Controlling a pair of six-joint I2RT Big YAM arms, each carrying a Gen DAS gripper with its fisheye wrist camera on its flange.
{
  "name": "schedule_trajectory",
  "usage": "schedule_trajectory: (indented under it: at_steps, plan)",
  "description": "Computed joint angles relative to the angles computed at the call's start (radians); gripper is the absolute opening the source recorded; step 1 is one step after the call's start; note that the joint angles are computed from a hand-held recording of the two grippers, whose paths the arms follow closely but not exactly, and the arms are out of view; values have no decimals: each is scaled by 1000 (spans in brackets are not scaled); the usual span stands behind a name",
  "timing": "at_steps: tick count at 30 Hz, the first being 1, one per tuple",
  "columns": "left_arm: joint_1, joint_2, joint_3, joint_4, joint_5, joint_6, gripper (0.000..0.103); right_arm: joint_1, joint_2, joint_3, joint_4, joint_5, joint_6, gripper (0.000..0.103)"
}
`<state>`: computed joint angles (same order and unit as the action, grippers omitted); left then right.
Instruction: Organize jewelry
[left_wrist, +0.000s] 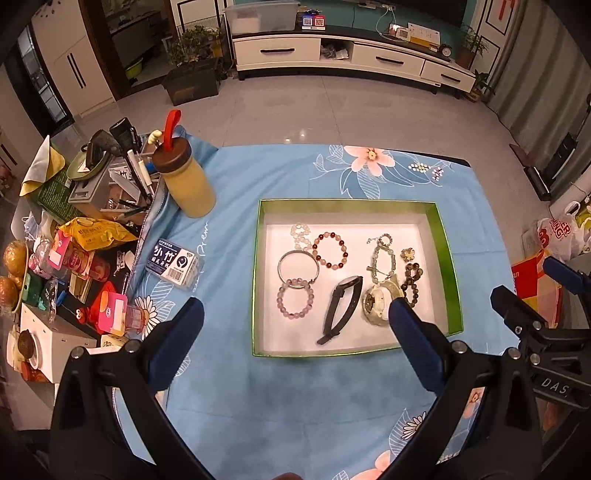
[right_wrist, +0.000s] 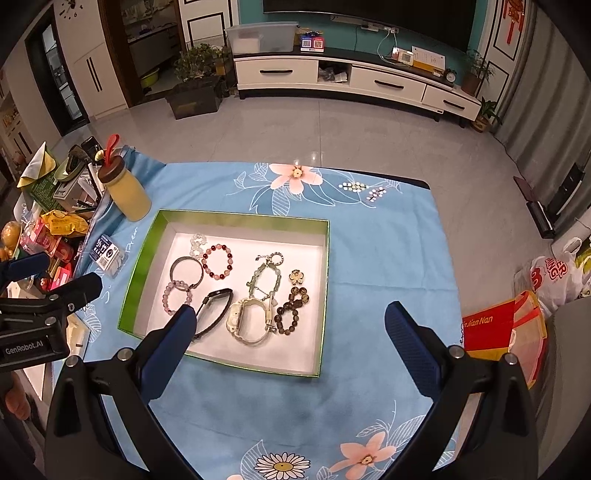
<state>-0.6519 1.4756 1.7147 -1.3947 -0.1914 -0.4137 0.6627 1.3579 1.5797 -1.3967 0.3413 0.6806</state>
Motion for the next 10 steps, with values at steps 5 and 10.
schedule_trajectory:
  at_steps: [5,10]
  plan:
    - [-1,2,2,-9,-4,-5,101,2,-2,-5,7,-1,3,102]
    - [0,0,-7,-10,-5,-1,101,2,-1,-4,9,-1,0,102]
